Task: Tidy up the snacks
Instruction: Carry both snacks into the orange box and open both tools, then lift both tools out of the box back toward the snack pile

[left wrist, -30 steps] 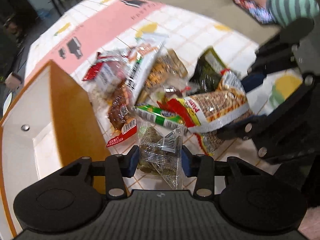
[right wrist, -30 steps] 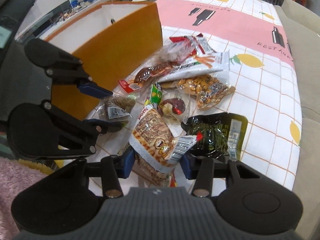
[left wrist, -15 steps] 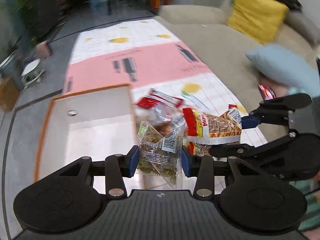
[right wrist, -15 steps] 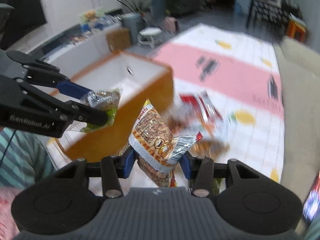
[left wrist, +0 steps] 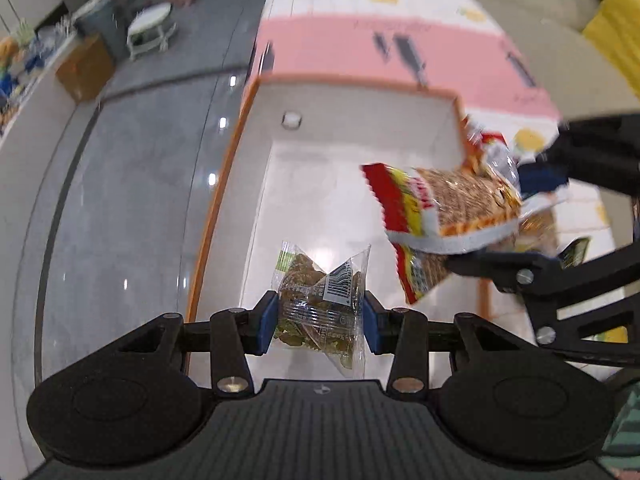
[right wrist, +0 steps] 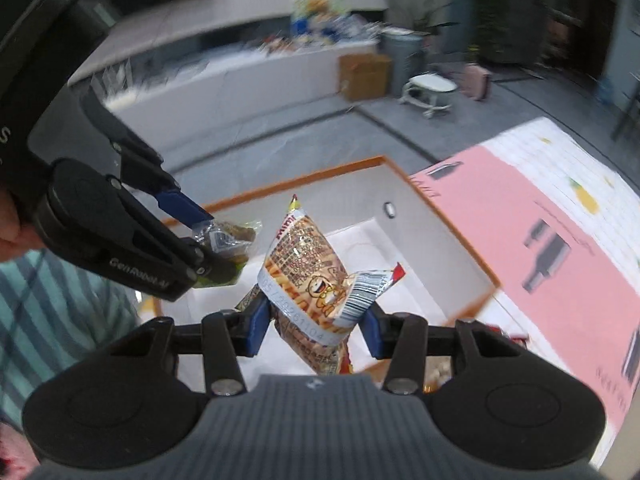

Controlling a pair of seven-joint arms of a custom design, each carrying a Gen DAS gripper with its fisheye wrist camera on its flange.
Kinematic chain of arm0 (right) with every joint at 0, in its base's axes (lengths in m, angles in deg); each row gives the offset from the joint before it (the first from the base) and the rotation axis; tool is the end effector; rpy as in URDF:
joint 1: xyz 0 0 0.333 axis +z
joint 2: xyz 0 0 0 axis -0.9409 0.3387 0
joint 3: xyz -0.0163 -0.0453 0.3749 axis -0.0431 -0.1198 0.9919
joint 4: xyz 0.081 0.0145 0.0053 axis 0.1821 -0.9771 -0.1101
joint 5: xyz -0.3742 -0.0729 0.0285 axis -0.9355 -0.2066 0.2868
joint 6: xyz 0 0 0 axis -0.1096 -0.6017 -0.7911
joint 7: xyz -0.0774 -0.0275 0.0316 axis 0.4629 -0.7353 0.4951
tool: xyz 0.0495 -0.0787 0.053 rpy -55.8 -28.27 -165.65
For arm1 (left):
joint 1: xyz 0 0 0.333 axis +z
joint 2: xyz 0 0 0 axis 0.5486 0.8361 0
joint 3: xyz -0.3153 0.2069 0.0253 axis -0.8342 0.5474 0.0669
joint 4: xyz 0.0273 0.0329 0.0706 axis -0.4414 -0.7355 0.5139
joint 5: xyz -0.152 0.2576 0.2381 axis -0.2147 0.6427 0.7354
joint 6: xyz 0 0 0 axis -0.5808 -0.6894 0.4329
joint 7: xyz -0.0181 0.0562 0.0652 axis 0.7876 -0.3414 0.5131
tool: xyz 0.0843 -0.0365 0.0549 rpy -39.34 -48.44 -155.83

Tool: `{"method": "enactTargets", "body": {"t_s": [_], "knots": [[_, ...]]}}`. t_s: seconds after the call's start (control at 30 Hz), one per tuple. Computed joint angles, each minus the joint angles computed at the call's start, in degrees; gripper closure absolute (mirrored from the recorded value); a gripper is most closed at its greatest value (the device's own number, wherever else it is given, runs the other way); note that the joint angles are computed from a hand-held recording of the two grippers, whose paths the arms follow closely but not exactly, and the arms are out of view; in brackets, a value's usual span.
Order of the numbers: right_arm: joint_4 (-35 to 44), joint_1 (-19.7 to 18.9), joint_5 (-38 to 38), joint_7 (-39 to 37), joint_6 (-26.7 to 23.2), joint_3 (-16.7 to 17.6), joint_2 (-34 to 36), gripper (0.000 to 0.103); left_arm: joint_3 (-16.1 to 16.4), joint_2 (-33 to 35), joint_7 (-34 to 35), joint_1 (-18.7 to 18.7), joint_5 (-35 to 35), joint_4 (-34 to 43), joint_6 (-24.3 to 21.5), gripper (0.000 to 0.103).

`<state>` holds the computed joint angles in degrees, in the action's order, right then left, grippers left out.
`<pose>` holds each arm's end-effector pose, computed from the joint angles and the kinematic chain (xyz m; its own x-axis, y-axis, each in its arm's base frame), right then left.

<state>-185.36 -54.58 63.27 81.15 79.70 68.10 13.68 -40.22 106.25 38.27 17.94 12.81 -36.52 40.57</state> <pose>0.5723 0.2356 0.5432 0.4952 -0.8682 -0.0301 -0.6712 -0.3604 -0.6477 0.6465 -0.2743 0.5314 -0.5383 -0.8417 -0.0418 -0.7897 0.5211 -0.3238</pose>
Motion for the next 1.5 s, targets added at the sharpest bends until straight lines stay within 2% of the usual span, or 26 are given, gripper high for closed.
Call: {"method": "enactTargets", "body": {"t_s": [0.23,0.47,0.67,0.87,1.0,1.1,1.27,1.4,1.5], "knots": [[10.32,-0.73,-5.46,-7.30,-9.36,1.35,9.16,0.058,1.39,5.25,-0.54,-0.75,2.75,5.26,-7.03,0.054],[17.45,-2.21,-5.73,-11.75,-17.36,2.23,15.81,0.057,1.76,9.36,-0.25,-1.07,3.52,9.85,-12.81,0.054],[23.17,-1.86,-6.87,-11.12,-21.87,1.74,20.61,0.057,2.15,10.69,-0.41,-1.40,4.24,12.34,-16.37,0.053],[22.52,-0.75,-8.18,-8.63,-23.84,1.37,19.88,0.054,2.30,10.54,-1.13,-1.61,4.72,12.39,-17.82,0.051],[22.82,-0.34,-8.82,-6.88,-23.76,1.11,19.99,0.050,2.14,9.93,-1.61,-1.89,5.16,11.71,-17.20,0.046],[22.20,-0.27,-8.74,-5.72,-23.35,1.12,19.12,0.044,1.75,8.54,-1.33,-1.29,4.21,10.74,-16.35,0.044],[19.53,-0.18,-8.72,-3.56,-19.83,0.91,16.15,0.035,1.52,3.83,-2.20,-0.59,3.92,6.59,-12.02,0.038],[15.32,0.05,-8.57,-0.55,-13.87,0.56,12.07,0.035,0.77,-1.41,-2.35,0.77,1.92,1.35,-5.81,0.036],[9.56,0.24,-8.76,3.23,-6.48,-0.05,7.79,0.035,0.23,-5.92,-2.92,1.12,1.49,-4.29,2.03,0.036]]}}
